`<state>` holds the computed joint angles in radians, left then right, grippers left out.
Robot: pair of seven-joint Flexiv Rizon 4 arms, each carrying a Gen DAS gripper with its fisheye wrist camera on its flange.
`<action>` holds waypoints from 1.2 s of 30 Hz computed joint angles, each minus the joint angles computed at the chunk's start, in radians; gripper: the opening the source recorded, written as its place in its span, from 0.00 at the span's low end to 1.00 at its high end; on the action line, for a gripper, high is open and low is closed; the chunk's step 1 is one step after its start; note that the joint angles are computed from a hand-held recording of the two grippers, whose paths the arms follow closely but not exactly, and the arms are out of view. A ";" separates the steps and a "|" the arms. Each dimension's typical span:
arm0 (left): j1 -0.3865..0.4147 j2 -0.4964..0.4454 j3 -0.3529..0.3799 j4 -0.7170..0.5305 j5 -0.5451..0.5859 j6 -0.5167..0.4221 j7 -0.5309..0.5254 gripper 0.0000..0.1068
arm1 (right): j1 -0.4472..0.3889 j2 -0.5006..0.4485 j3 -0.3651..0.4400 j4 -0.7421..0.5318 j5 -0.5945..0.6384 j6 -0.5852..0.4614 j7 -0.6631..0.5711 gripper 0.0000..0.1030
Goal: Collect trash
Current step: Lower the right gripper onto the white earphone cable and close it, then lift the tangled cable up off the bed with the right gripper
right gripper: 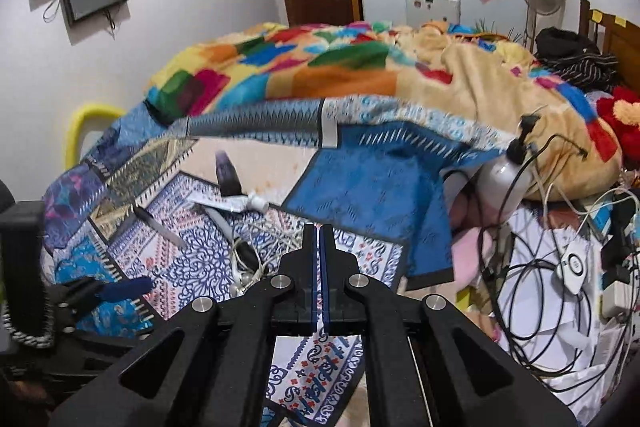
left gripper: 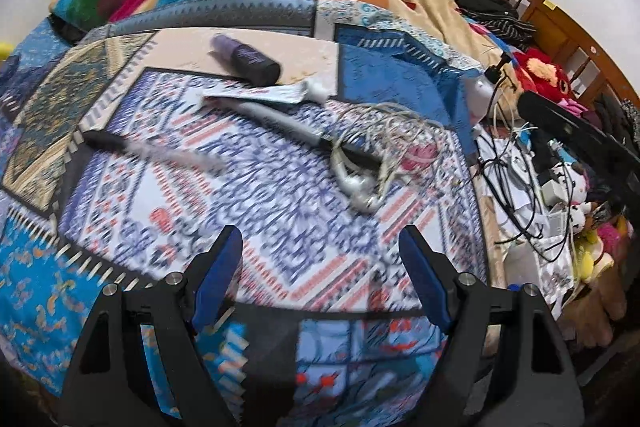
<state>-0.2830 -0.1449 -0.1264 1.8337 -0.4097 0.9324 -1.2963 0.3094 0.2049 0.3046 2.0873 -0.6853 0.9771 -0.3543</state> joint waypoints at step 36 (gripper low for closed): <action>-0.007 -0.086 -0.040 -0.069 -0.055 0.005 0.014 0.75 | -0.048 -0.003 -0.031 0.043 -0.063 0.074 0.142 0.02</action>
<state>-0.2897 -0.2310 -0.1663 1.7649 -0.4649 0.9378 -1.2827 0.2619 0.2021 0.2741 2.1305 -0.7485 1.0508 -0.2127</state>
